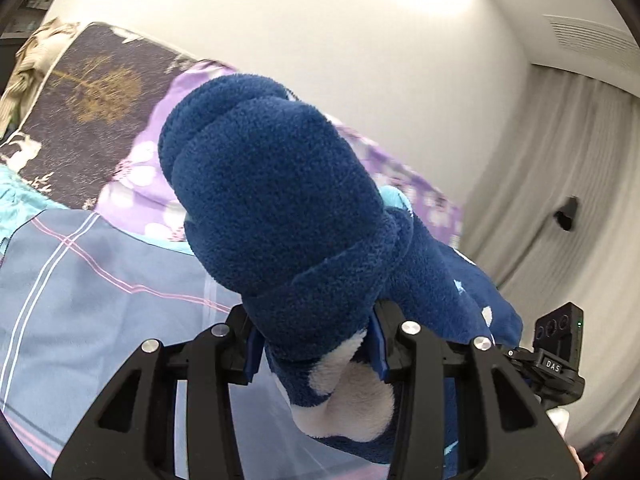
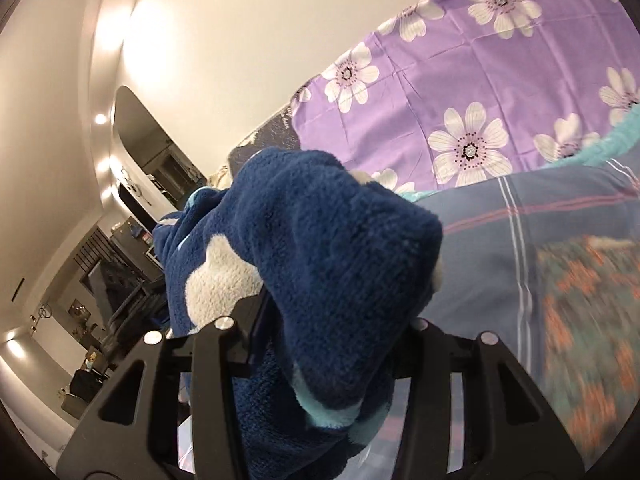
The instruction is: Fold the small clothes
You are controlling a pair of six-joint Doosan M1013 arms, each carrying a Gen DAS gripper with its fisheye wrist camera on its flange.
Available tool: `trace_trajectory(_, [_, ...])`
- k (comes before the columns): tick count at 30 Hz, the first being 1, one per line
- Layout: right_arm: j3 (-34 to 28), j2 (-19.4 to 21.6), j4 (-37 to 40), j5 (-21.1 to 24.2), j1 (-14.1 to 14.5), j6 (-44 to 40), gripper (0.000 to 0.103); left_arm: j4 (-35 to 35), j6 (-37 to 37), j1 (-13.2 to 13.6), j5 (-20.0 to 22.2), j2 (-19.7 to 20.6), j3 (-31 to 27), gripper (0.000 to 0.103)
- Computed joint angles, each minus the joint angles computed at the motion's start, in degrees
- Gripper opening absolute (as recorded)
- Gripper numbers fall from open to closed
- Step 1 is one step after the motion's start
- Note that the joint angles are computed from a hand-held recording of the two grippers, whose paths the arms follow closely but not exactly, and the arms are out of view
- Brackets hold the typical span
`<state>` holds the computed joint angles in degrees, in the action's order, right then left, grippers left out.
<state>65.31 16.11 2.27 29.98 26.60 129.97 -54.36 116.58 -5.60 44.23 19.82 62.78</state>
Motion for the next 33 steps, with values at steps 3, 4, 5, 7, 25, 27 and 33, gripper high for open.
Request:
trace_trajectory(3, [-3.56,4.05,1.71,1.06,-1.59,-1.12,0.045,4.1,-4.44,-0.74,-2.49,3.09,-1.66,0.045])
trace_trajectory(4, [-4.35,5.43,1.66,0.99,-2.15,-0.72,0.046,6.55,-6.81,-1.16,-3.36,4.0,-2.04,0.046])
trace_trajectory(5, [-4.73,6.63,0.73,0.86,-2.54,0.56,0.05,11.9,-11.16,-1.85,-4.56,5.1,-2.35,0.052])
trace_trajectory(7, [-5.99,9.06,-6.97,5.37,-2.48,8.69,0.065,26.07,-20.9,-3.38,-4.04,6.66,-3.06,0.059])
trace_trajectory(25, [8.23,-3.09,-43.43,21.56,13.21,27.93,0.095,30.66,-2.66,-7.63,-8.58,-14.6,22.51,0.094])
trace_trajectory(27, [9.78,-4.75,-49.96,25.05,16.92,32.41,0.101,32.1,-2.41,-9.02,-12.49,-19.75,27.35,0.102])
trace_trajectory(33, [11.87,-7.24,-58.75,36.82,26.69,39.02,0.101,38.45,-11.51,-12.63,-17.04,-30.5,34.95,0.102])
